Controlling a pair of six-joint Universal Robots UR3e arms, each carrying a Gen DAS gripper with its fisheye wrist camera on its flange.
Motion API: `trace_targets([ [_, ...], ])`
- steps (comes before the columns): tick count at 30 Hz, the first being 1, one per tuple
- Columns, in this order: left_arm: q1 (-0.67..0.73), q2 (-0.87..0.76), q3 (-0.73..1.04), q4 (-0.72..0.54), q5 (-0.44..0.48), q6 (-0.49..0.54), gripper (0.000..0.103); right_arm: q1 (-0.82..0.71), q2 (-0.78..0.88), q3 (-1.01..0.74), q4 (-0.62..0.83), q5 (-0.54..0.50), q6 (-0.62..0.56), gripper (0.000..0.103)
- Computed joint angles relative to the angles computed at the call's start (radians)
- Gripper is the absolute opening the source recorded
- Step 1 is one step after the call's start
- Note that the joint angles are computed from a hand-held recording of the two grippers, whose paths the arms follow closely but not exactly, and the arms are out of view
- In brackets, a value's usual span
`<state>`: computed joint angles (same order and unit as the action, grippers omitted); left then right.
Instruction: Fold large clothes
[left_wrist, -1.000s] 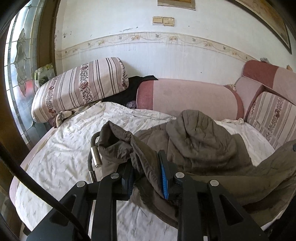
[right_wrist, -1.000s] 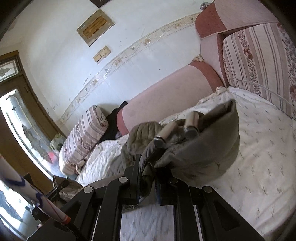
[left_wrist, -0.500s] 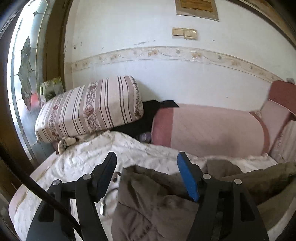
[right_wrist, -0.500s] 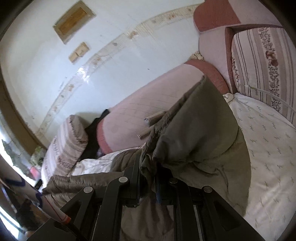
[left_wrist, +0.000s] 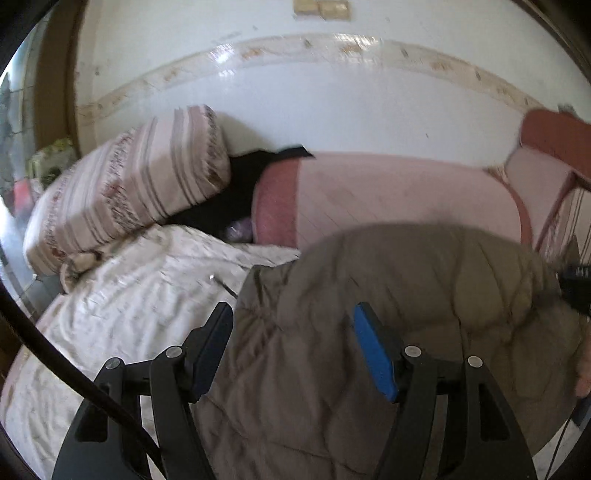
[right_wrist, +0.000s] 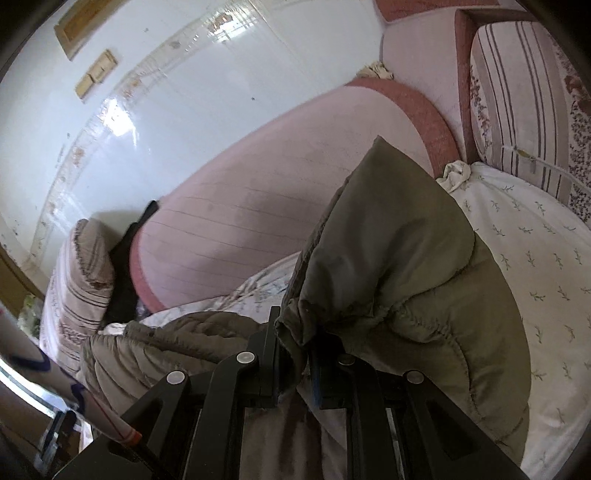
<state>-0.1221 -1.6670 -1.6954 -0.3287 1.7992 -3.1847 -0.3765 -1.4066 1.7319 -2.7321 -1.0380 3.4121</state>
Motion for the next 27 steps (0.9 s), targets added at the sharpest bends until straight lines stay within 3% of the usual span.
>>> trace_targets([
  [4, -0.014, -0.139, 0.053, 0.009, 0.010, -0.023, 0.067, 0.007, 0.084, -0.062, 0.011, 0.003, 0.009, 0.018],
  [8, -0.013, -0.238, 0.112, -0.010, 0.023, -0.023, 0.067, -0.055, 0.095, -0.042, 0.015, 0.126, 0.007, 0.032],
  [11, 0.000, -0.271, 0.130, -0.021, 0.004, -0.022, 0.067, -0.138, -0.001, 0.069, -0.022, 0.240, -0.026, 0.042],
  [14, 0.001, -0.293, 0.134, -0.010, 0.009, -0.018, 0.067, -0.214, -0.159, 0.211, 0.004, 0.316, -0.144, 0.043],
  [17, 0.001, -0.309, 0.146, -0.009, 0.012, -0.019, 0.067, -0.202, -0.274, 0.309, 0.051, 0.269, -0.282, 0.043],
  [20, -0.007, -0.325, 0.163, -0.016, 0.026, -0.020, 0.067, -0.109, -0.277, 0.370, -0.013, 0.116, -0.376, 0.043],
  [27, -0.002, -0.371, 0.229, -0.059, 0.028, -0.008, 0.070, 0.031, -0.058, 0.324, -0.188, -0.093, -0.363, 0.042],
])
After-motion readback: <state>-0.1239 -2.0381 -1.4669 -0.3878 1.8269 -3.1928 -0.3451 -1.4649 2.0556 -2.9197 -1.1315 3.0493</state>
